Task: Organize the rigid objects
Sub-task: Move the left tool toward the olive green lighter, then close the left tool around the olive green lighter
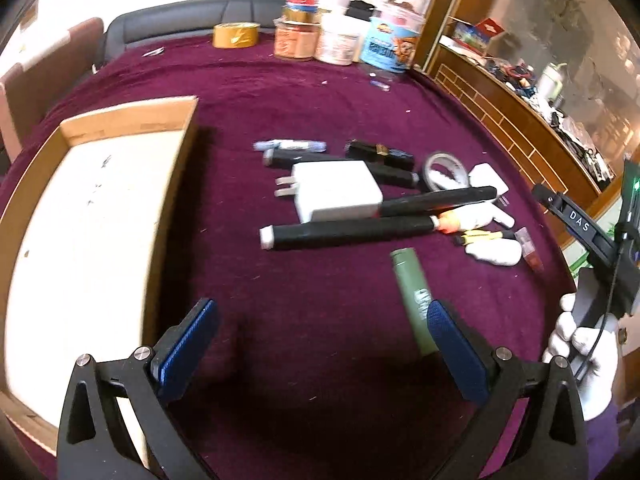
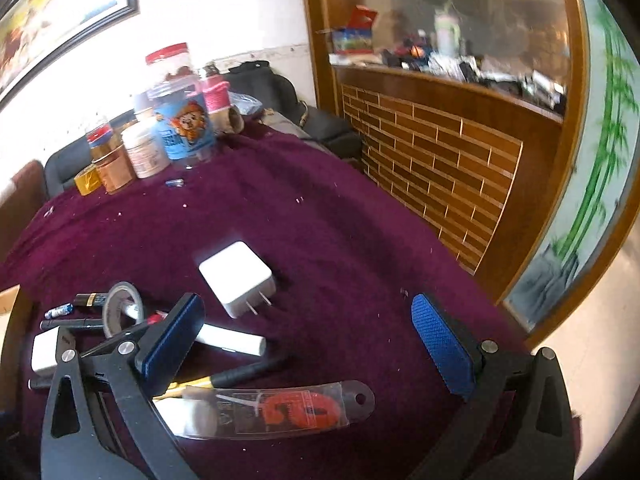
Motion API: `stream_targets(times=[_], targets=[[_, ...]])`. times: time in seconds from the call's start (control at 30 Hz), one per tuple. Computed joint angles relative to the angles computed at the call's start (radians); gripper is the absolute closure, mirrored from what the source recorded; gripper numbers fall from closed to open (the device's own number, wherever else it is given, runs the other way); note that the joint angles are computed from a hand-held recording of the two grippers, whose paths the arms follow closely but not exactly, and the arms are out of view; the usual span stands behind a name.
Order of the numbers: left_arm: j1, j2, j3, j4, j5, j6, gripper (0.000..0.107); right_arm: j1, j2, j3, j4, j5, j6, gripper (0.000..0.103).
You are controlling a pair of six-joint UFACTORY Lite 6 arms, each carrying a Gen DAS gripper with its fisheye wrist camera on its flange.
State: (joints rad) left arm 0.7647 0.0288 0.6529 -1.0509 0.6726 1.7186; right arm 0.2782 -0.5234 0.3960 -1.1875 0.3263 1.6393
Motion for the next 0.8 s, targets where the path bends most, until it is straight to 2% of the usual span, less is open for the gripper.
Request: stream_targets(times=[0.03,0.2,0.33,0.43,0.6,0.63,0.8], targets=[[0.000,-0.004,-0.008,0.007,-0.013,-0.002,0.006,-0.010,-0.014,-0.008,-0.016,-0.021,0.013,0.000],[-0.094,-0.080,-0.109,0.013,-0.084,-0.046,0.006,0.075,-0.047,-0.027,-0.107,0.040,0.104,0.000],[-0.246,-0.162,-0.186,-0.046,-0.207,-0.071,0.006,0.158,-0.032,-0.010,-0.147,0.116,0.141,0.000],[-0.368,-0.178,-0.214,-0.082,-0.308,-0.094,0.006,0.136,-0.036,-0.012,-0.140,0.088,0.139,0.000],[-0.504,-0.108,-0.213,-0.256,-0.452,0.007,0.006,0.092,-0.038,-0.018,-0.122,0.041,0.123,0.000],[-0.513,-0.106,-0.214,-0.309,-0.460,0.055,0.006,0.092,-0.040,-0.019,-0.123,0.041,0.123,0.000],[-0.509,-0.095,-0.205,-0.334,-0.455,0.075,0.006,0.077,-0.034,-0.021,-0.127,0.023,0.118,0.000]])
